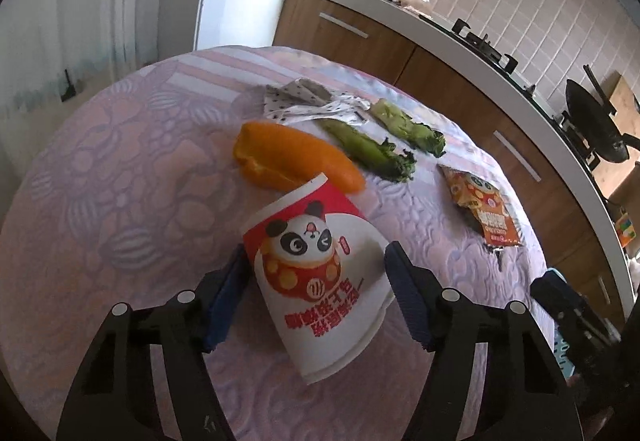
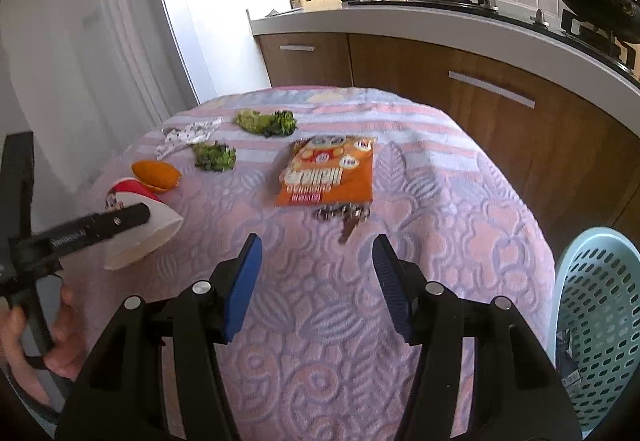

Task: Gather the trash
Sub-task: 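Grasp the white panda paper cup with the left tool while the right tool grasps the orange snack bag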

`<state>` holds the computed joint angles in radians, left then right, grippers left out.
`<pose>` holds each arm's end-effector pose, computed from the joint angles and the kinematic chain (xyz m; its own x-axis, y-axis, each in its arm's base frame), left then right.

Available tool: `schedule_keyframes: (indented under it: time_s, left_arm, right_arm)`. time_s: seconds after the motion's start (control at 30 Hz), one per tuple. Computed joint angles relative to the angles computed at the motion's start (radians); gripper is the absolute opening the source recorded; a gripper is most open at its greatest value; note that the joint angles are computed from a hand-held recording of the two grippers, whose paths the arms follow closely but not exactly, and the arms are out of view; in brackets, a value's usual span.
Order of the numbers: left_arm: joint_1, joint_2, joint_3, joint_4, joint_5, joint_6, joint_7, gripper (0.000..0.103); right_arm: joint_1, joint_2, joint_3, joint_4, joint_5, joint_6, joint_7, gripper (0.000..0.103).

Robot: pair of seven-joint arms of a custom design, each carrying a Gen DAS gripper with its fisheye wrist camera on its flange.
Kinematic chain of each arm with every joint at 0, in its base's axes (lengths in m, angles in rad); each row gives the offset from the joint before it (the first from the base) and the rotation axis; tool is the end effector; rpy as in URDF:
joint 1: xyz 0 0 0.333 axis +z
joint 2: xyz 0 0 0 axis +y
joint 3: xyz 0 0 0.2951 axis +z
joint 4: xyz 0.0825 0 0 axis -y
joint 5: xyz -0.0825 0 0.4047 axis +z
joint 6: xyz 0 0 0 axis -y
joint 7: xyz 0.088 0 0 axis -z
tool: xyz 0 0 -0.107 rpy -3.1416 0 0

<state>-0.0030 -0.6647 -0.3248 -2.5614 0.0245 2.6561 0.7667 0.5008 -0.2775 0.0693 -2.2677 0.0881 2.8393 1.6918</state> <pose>0.4102 -0.1522 0.5324 0.3071 -0.8972 0.3173 -0.6581 -0.4411 -0.6102 0.4559 0.2899 0.5449 0.4305 -0.8898 -0.1513 -0.6505 -0.1897 -0.7355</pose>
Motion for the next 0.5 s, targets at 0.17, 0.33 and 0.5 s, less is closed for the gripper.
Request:
schedule_keyframes:
  time_s: [0.17, 0.33, 0.5]
  left_arm:
    - [0.034, -0.01, -0.038, -0.019, 0.03, 0.068, -0.056, 0.055]
    - [0.089, -0.099, -0.117, -0.073, 0.086, 0.153, -0.109, 0.049]
    - [0.106, -0.113, -0.144, -0.069, 0.121, 0.167, -0.099, 0.049]
  right_arm:
    - [-0.005, 0.054, -0.008, 0.082, 0.013, -0.021, -0.03, 0.062]
    - [-0.043, 0.186, 0.025, 0.238, -0.011, -0.104, -0.006, 0.062]
    - [-0.072, 0.332, 0.051, 0.402, -0.091, -0.198, 0.089, 0.062]
